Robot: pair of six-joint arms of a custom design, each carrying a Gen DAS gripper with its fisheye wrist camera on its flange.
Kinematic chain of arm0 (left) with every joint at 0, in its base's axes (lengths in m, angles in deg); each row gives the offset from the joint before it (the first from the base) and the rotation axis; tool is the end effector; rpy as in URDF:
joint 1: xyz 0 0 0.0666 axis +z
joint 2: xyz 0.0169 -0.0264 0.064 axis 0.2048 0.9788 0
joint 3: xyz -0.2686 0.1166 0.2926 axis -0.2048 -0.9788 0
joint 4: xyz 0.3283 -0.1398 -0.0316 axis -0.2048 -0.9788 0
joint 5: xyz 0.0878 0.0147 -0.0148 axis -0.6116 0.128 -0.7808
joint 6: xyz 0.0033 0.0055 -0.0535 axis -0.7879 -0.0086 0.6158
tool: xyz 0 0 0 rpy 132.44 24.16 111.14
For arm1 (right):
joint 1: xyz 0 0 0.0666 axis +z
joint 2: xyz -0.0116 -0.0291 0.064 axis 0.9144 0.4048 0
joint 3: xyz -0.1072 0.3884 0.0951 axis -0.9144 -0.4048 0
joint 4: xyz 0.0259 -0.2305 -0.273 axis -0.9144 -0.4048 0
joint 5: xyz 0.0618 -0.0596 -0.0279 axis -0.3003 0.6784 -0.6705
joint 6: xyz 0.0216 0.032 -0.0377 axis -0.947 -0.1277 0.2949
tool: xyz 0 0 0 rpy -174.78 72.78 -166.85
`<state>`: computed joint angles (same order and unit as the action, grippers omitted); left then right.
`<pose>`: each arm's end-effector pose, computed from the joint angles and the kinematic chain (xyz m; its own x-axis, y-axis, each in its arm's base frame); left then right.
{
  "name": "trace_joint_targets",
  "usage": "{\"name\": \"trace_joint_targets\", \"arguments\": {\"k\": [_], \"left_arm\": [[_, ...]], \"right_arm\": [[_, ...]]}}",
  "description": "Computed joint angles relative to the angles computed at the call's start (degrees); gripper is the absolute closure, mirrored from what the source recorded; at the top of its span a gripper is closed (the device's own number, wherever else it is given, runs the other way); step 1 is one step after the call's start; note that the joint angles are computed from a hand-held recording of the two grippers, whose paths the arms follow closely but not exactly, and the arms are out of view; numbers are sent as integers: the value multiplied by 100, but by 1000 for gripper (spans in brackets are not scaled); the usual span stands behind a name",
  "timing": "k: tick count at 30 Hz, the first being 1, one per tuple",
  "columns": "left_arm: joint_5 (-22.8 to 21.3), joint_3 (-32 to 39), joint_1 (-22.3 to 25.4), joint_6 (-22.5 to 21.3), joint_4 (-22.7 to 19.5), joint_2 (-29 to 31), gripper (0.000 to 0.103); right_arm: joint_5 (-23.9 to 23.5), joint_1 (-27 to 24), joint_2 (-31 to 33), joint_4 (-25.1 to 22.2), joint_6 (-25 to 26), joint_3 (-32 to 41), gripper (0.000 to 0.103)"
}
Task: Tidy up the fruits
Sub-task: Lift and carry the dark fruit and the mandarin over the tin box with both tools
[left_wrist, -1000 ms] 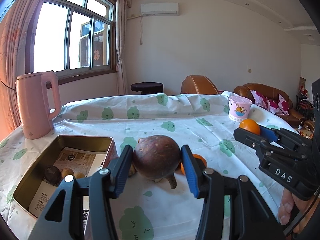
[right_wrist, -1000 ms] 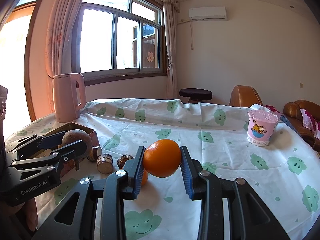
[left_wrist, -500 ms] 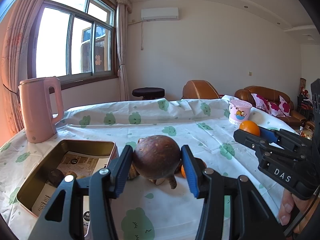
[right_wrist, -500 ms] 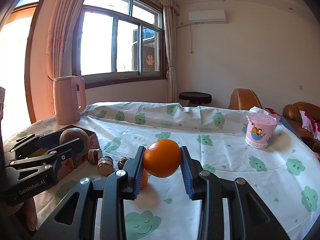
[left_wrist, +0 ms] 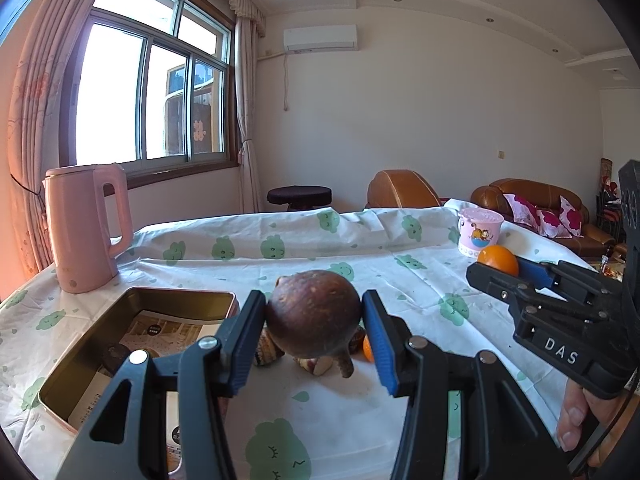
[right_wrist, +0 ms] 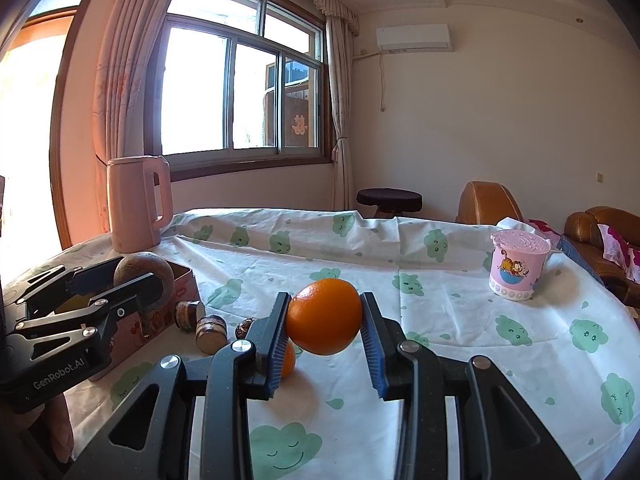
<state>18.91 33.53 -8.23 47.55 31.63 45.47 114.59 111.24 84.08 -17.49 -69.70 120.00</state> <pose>0.4379 -0.1663 0.4012 -0.2763 0.1636 -0.9470 0.4968 0.8678 0.0049 0.3718 0.3351 0.3972 -0.3269 0.0367 -0.9443 0.1175 0.9931 -0.0021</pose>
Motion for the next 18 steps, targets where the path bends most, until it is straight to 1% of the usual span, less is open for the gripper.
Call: {"name": "trace_joint_targets", "arguments": {"k": [7, 18], "left_arm": [[-45, -124, -19, -29, 221, -80, 52], [-136, -384, -53, -105, 705, -227, 52]], "right_arm": [[89, 27, -17, 130, 87, -47, 67], [266, 110, -52, 507, 373, -165, 67]]}}
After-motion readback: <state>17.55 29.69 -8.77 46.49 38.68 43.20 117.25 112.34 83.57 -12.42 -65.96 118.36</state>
